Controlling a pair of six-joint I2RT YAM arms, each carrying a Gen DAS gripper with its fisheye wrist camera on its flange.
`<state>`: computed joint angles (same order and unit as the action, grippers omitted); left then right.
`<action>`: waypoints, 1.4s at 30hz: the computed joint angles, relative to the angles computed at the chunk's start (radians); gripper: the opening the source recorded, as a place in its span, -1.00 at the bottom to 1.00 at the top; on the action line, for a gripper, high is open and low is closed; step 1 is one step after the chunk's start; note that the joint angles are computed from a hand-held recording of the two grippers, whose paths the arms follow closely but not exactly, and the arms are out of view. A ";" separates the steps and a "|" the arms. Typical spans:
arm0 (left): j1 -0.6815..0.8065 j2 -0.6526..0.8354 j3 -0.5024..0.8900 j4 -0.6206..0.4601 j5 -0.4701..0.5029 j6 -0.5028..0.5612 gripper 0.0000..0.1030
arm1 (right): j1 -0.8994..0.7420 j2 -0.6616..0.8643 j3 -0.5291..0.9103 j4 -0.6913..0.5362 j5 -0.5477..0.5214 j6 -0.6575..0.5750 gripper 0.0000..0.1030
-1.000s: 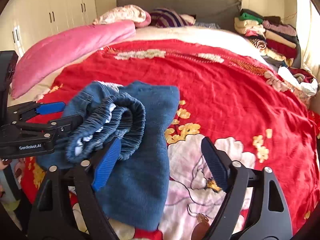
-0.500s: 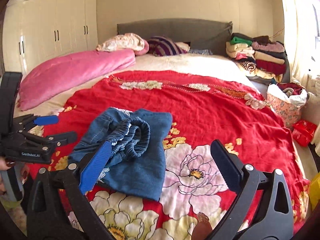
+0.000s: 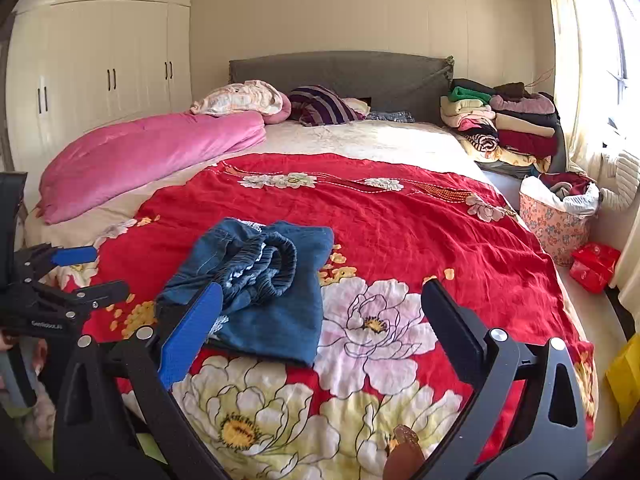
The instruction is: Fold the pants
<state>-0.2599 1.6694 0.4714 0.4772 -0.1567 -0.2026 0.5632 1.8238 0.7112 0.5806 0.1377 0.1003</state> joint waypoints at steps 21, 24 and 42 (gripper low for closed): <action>-0.072 0.009 -0.079 0.001 -0.033 -0.116 0.92 | 0.080 -0.038 -0.147 0.046 0.073 0.041 0.82; -0.072 0.022 -0.070 -0.007 -0.039 -0.120 0.92 | 0.075 -0.018 -0.144 0.037 0.069 0.054 0.82; -0.086 0.103 -0.020 -0.043 -0.060 -0.141 0.92 | 0.076 0.084 -0.083 0.012 0.062 0.094 0.82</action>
